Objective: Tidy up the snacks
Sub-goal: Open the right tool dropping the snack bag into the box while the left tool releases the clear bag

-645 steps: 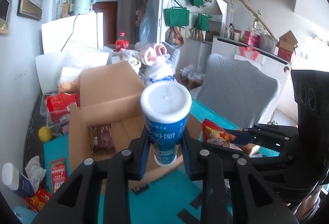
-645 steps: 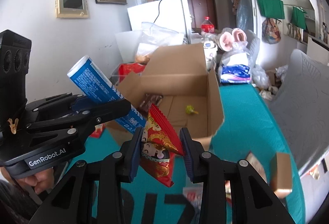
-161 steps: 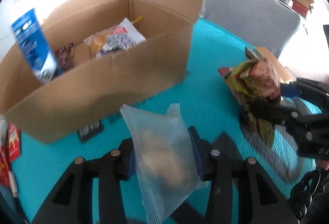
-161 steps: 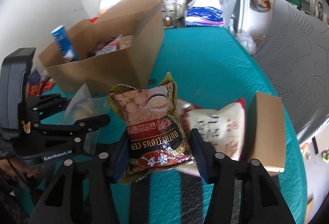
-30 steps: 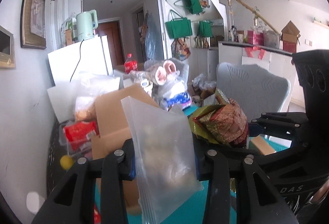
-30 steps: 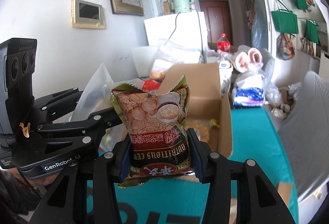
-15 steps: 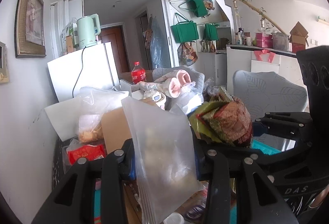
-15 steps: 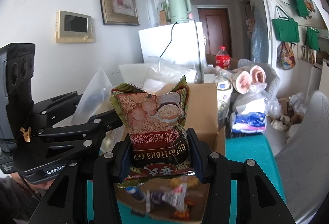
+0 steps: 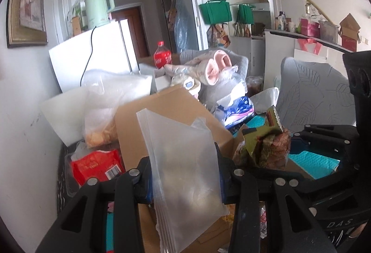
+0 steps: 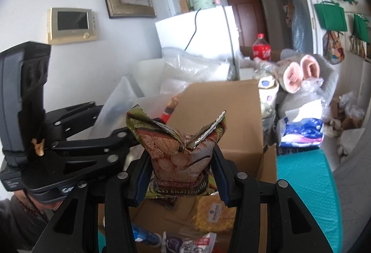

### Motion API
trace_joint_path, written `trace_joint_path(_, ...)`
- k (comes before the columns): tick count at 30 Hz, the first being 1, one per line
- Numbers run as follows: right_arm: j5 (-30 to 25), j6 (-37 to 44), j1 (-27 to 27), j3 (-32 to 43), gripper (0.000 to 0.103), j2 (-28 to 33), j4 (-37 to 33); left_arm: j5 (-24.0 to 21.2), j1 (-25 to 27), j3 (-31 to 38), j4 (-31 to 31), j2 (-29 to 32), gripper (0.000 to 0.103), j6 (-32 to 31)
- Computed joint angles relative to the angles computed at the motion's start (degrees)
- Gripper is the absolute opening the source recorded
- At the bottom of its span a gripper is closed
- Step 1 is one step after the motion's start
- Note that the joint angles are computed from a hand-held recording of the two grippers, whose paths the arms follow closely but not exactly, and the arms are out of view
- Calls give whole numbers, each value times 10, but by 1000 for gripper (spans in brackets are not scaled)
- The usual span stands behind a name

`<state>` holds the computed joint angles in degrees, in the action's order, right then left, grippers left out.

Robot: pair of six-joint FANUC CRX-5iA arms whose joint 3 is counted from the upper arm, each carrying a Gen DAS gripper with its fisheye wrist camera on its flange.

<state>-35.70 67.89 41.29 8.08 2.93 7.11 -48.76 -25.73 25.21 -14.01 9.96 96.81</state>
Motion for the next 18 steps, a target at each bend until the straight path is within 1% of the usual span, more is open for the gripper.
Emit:
trace_joint_path(3, -15, -11, -1, 8, 48, 11, 8, -17, 0, 8, -3, 11, 39, 8)
trace_joint_path(5, -26, -13, -3, 15, 48, 19, 8, -37, -8, 23, -28, 21, 39, 24)
trace_joint_path(9, -68, -25, -2, 35, 48, 39, 19, -73, -14, 47, -47, 39, 40, 38)
trace_joint_path(12, -91, -32, -5, 48, 49, 51, 19, -106, -16, 71, -64, 56, 41, 62)
trace_joint_path(14, -102, -44, -4, 51, 56, 56, 28, -109, -11, 74, -57, 60, 42, 61)
trace_joint_path(15, -105, -53, -3, 49, 64, 57, 39, -103, -7, 69, -50, 57, 44, 61)
trace_joint_path(16, -109, -63, -1, 47, 70, 59, 51, -98, -6, 66, -54, 55, 45, 66)
trace_joint_path(17, -116, -75, 1, 45, 71, 61, 67, -99, -8, 68, -62, 55, 53, 69)
trace_joint_path(18, -109, -81, 2, 38, 71, 60, 75, -100, -10, 70, -72, 55, 65, 73)
